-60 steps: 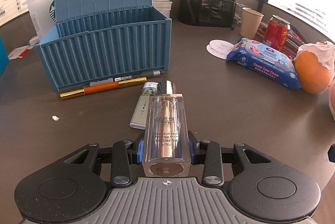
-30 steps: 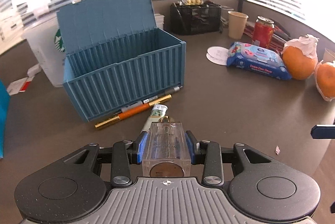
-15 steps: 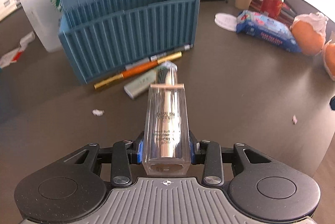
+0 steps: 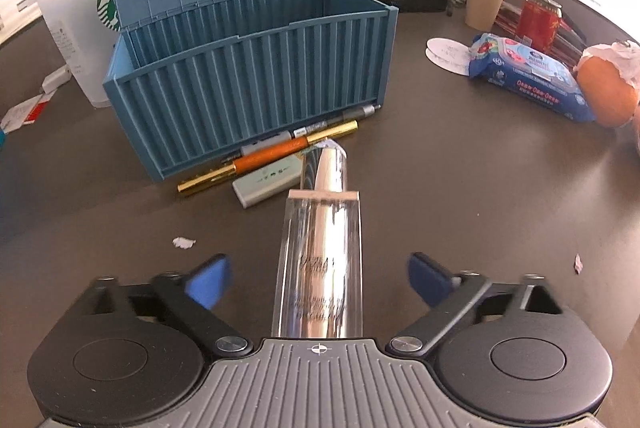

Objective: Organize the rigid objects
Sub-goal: 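Carry the glass bottle with the left gripper into the teal box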

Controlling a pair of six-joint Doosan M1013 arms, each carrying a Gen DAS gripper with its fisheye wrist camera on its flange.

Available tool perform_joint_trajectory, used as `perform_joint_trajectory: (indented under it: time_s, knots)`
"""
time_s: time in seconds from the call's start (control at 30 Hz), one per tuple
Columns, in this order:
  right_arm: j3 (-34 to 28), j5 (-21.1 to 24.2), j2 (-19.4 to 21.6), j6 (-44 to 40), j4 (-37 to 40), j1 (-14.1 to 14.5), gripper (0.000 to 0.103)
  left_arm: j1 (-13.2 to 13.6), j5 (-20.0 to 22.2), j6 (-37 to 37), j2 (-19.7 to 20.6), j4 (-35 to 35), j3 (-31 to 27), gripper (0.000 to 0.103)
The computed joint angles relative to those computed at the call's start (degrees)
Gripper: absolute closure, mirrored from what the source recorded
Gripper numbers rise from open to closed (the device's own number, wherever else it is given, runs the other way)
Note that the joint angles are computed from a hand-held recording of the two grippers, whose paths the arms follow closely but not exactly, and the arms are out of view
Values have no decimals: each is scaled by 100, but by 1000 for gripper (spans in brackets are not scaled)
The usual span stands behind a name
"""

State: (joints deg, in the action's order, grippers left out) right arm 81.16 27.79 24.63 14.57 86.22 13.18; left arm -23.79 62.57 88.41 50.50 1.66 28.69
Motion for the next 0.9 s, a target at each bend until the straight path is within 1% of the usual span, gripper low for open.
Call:
perform_joint_trajectory:
  time_s: [0.07,0.1,0.13,0.17,0.2,0.23,0.3,0.47,0.6,0.73,0.77,0.9]
  knots:
    - [14,-3,-6,-19,33,-4,0,-2,157,-13,87,-4,-166,4]
    - [24,-11,-14,-20,39,-2,0,0,298,-110,155,20,-299,7]
    - [31,-11,-19,-36,54,-2,0,15,441,-169,223,-32,-432,19]
    - [41,-15,-25,-58,74,-2,0,6,362,-179,186,39,-355,27]
    - [38,-25,-27,-48,65,3,0,-14,253,-207,139,187,-269,50]
    - [42,-22,-29,-52,70,1,0,11,263,-153,142,54,-291,66]
    - [45,-33,-29,-21,65,-1,0,1,532,-106,271,81,-583,68]
    - [63,-20,-31,-98,123,-6,0,-12,369,98,205,94,-431,68]
    - [74,-38,-32,-128,189,-15,0,10,418,254,208,-47,-465,68]
    - [66,-21,-11,-132,222,-39,0,26,199,454,87,-95,-352,68]
    - [62,-11,-7,-131,220,-40,0,28,172,502,80,-90,-376,68]
    - [47,21,2,-124,188,-38,0,68,303,795,169,-223,-734,68]
